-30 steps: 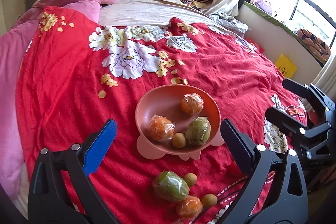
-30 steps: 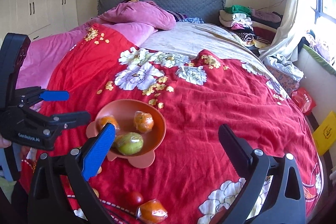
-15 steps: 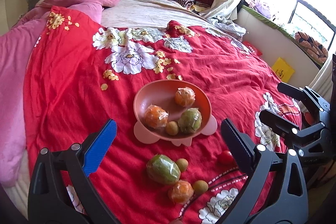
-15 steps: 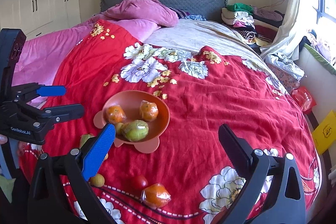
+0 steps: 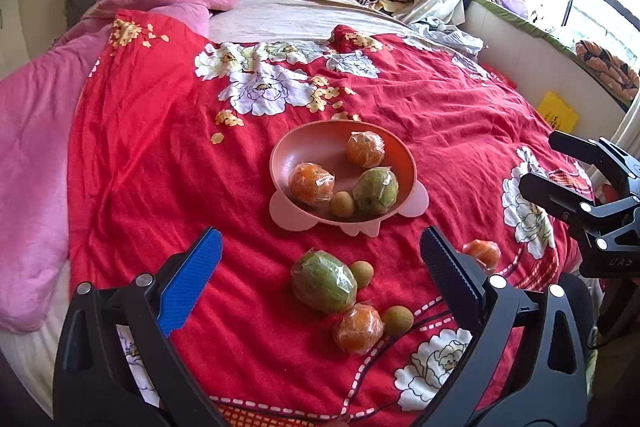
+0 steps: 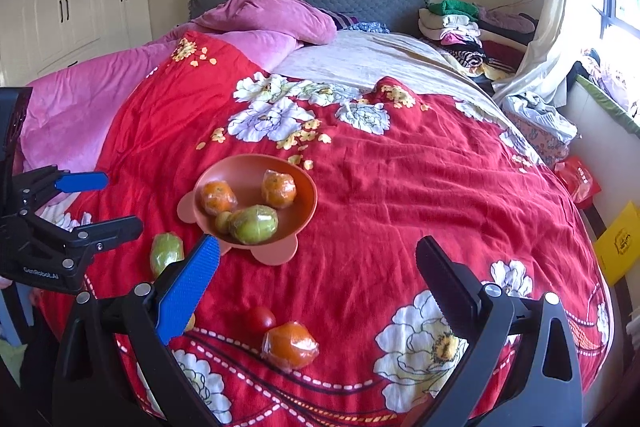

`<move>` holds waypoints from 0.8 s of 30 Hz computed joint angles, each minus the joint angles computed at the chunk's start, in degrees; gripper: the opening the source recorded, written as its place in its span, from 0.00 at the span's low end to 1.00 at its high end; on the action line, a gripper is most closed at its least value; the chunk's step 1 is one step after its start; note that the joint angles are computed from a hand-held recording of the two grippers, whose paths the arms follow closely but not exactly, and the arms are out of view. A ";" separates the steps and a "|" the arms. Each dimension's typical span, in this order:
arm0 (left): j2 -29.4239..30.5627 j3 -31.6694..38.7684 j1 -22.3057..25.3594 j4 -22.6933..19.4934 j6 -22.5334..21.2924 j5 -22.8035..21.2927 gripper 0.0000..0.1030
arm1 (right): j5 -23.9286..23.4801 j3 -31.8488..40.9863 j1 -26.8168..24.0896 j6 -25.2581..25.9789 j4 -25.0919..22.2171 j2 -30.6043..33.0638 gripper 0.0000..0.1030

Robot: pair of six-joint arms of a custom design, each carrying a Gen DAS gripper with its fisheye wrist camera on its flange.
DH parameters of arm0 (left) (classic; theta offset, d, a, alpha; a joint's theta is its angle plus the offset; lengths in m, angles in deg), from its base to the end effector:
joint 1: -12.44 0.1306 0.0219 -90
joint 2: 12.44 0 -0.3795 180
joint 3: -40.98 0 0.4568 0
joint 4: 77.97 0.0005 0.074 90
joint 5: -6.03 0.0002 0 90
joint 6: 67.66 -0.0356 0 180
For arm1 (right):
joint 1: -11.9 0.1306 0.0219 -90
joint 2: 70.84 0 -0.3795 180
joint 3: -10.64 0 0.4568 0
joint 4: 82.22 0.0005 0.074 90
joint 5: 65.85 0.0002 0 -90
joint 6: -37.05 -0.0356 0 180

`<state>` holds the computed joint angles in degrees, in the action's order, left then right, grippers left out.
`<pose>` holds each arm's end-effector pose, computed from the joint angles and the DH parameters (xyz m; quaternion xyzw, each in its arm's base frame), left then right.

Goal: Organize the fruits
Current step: 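Move both open grippers back from the bowl toward the loose fruits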

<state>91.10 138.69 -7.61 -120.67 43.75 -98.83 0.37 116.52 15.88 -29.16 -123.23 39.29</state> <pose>0.6012 -0.2102 0.3718 -0.0568 0.9268 -0.0112 0.3712 0.6803 0.0612 0.3772 -0.2933 0.8596 0.1236 0.3996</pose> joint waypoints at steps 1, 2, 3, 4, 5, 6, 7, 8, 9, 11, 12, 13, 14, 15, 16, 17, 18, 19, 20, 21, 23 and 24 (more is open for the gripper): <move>-0.11 -0.11 -0.10 -0.07 -0.02 -0.60 0.90 | 0.03 -0.26 -0.05 0.02 0.05 -0.15 0.95; -0.22 -0.22 -0.25 -0.20 -0.13 -1.46 0.90 | -0.12 -0.65 -0.11 0.24 -0.02 -0.38 0.95; -0.31 -0.31 -0.36 -0.32 -0.11 -2.04 0.90 | -0.19 -0.96 -0.18 0.37 -0.07 -0.55 0.95; -0.43 -0.44 -0.51 -0.47 -0.09 -2.82 0.90 | -0.12 -1.02 -0.20 0.39 -0.15 -0.56 0.95; -0.54 -0.60 -0.67 -0.57 -0.14 -3.56 0.90 | 0.07 -1.28 -0.25 0.47 -0.30 -0.68 0.95; -0.65 -0.75 -0.83 -0.65 -0.16 -4.12 0.90 | 0.06 -1.41 -0.28 0.55 -0.37 -0.73 0.95; -0.76 -0.90 -0.92 -0.71 -0.14 -4.27 0.90 | -0.01 -1.61 -0.33 0.68 -0.41 -0.84 0.95; -0.90 -1.10 -1.00 -0.81 -0.03 -4.19 0.90 | 0.06 -1.93 -0.39 0.75 -0.45 -1.01 0.95; -0.93 -1.19 -1.08 -0.90 0.04 -4.18 0.90 | 0.05 -2.08 -0.44 0.88 -0.60 -1.07 0.95; -0.93 -1.30 -1.25 -1.20 -0.02 -4.26 0.90 | 0.16 -2.50 -0.52 1.14 -0.72 -1.27 0.95; -0.95 -1.38 -1.35 -1.37 0.07 -4.38 0.90 | 0.29 -2.64 -0.57 1.11 -0.76 -1.32 0.95; -0.98 -1.45 -1.40 -1.41 0.09 -4.32 0.90 | 0.23 -2.68 -0.60 1.16 -0.86 -1.32 0.95; -1.03 -1.58 -1.48 -1.47 0.10 -4.21 0.90 | 0.18 -2.84 -0.67 1.32 -0.97 -1.39 0.95; -1.05 -1.66 -1.56 -1.59 0.15 -4.27 0.90 | 0.29 -3.04 -0.71 1.44 -0.97 -1.48 0.95; -1.09 -1.76 -1.66 -1.67 0.15 -4.22 0.90 | 0.38 -3.20 -0.76 1.58 -1.10 -1.54 0.95; -1.11 -1.89 -1.71 -1.81 0.12 -4.03 0.90 | 0.38 -3.21 -0.79 1.68 -1.25 -1.49 0.95; -1.15 -2.07 -1.76 -1.97 0.20 -3.97 0.90 | 0.43 -3.36 -0.83 1.76 -1.31 -1.52 0.95; -1.17 -2.23 -1.75 -2.05 0.29 -3.79 0.90 | 0.51 -3.54 -0.87 1.82 -1.32 -1.56 0.95; -1.24 -2.42 -1.76 -2.18 0.42 -3.66 0.90 | 0.50 -3.70 -0.92 2.00 -1.49 -1.58 0.95; -1.29 -2.61 -1.77 -2.33 0.57 -3.53 0.90 | 0.47 -3.80 -0.98 2.15 -1.60 -1.58 0.95; -1.32 -2.97 -1.75 -2.71 0.84 -3.16 0.90 | 0.48 -4.07 -1.07 2.46 -1.90 -1.59 0.95; -1.35 -3.16 -1.75 -2.89 0.94 -3.04 0.90 | 0.51 -4.08 -1.08 2.62 -2.06 -1.52 0.95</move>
<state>89.76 135.53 -9.36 -123.56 44.70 -101.87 0.89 112.44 14.81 -26.54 -125.30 37.76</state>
